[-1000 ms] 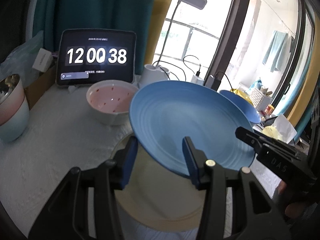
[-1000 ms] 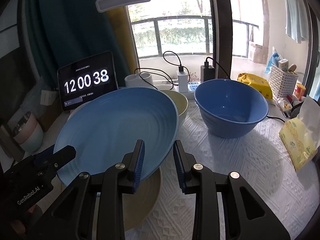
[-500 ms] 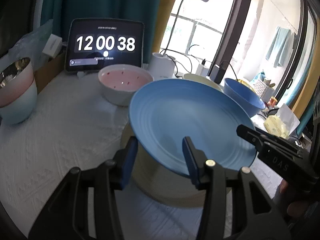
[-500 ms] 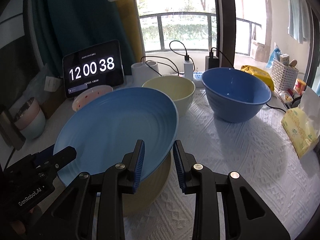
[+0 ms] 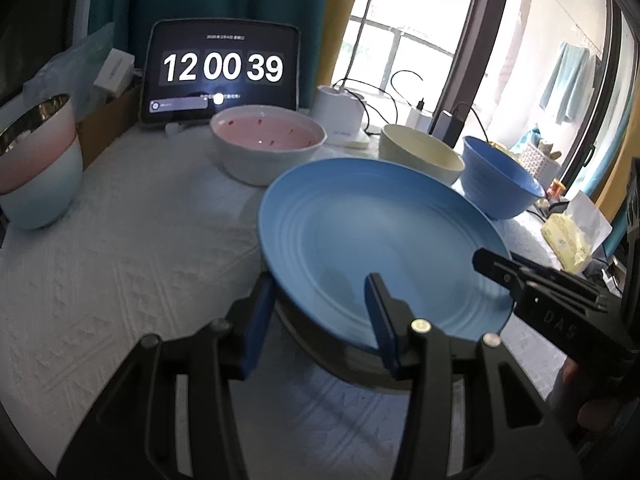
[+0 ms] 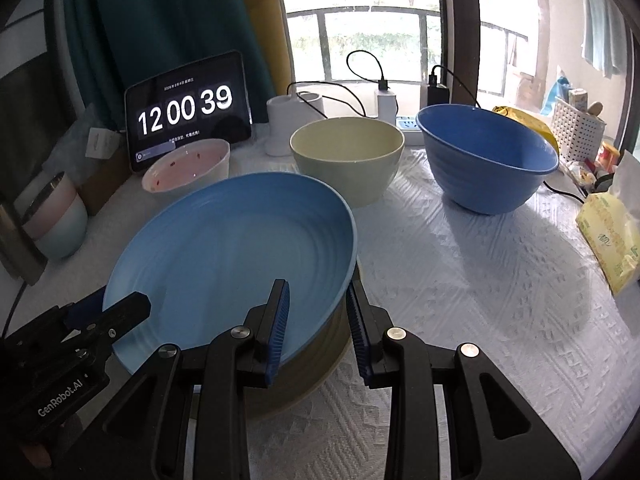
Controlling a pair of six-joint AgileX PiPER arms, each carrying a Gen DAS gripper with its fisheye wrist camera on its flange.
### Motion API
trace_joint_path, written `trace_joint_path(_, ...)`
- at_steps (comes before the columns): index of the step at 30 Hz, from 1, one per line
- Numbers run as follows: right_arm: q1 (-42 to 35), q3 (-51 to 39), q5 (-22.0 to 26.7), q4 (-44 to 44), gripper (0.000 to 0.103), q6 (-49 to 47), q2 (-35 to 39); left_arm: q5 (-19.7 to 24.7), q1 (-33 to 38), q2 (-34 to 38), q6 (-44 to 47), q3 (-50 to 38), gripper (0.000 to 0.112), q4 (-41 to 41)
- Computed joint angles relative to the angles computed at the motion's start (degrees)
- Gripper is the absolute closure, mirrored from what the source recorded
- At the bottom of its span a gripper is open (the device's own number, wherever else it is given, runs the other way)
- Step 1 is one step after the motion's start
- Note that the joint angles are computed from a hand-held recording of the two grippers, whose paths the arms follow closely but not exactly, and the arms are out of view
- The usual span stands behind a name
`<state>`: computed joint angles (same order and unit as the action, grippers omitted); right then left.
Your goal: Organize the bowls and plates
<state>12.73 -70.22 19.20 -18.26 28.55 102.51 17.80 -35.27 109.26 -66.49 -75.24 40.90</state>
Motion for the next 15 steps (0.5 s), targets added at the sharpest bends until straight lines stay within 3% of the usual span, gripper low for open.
trace_joint_path(13,0.3,0.92,-0.31,0.19,0.071,-0.71,0.48,1.8,-0.64,0.77,2.21,0.14,0.064,1.38)
trace_joint_path(15,-0.11,0.8,-0.17,2.95,0.071,-3.2,0.31,1.06,-0.12,0.8,5.31,0.34,0.064,-2.05)
